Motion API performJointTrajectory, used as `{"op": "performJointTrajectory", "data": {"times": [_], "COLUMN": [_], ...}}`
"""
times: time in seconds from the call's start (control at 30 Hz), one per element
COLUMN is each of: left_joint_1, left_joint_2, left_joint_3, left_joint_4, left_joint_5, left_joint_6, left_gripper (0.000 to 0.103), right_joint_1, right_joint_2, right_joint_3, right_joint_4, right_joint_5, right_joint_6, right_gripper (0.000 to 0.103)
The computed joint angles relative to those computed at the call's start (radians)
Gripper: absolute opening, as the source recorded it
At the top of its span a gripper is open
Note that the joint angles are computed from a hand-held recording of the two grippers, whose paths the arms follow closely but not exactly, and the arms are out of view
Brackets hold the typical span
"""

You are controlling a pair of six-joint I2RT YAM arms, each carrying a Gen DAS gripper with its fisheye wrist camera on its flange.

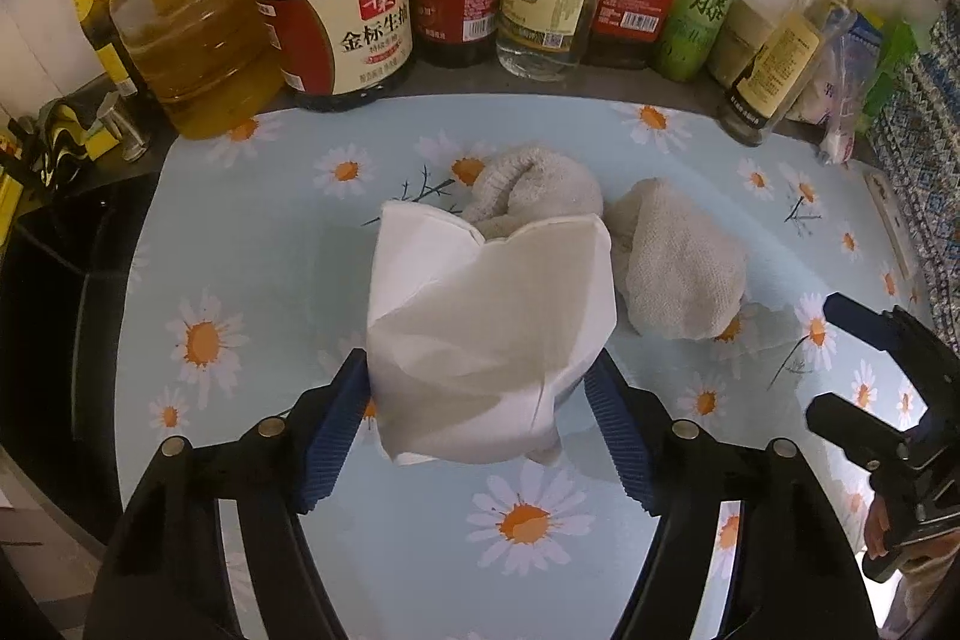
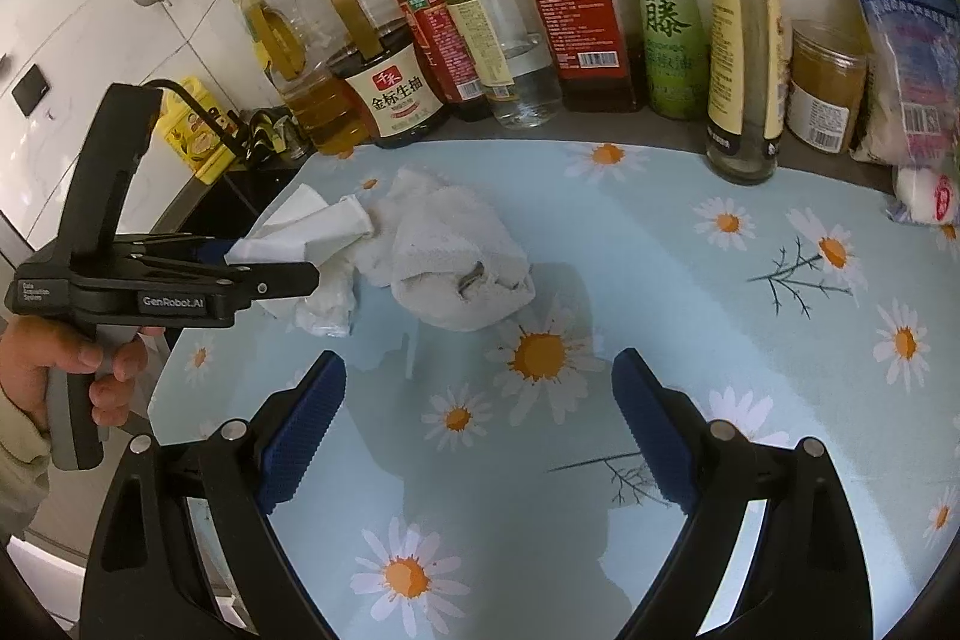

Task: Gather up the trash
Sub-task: 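Grasp the white paper tissue with the left tool, then grasp the grey towel with the right tool while the left tool holds the tissue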

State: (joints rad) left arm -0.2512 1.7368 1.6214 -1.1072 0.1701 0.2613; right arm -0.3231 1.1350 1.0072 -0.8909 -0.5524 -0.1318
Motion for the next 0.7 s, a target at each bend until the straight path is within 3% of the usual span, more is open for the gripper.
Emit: {"op": "performJointTrajectory", "data": {"times": [0.7], "left_joint_1": [0.162], "left_joint_2": [-0.200], "left_joint_3": [-0.094], "left_joint_4": [-0.027], "left_joint_5": [0.129], "left_joint_6": [-0.027], "left_gripper": [0.070], "right_joint_1": [0.213], "right_joint_2": [0.161], "right_joint_3": [0.123], "right_joint_4": [0.046], "right_joint_5": [0.132], "right_joint_6": [-0.017], "right_gripper": [0.089]}}
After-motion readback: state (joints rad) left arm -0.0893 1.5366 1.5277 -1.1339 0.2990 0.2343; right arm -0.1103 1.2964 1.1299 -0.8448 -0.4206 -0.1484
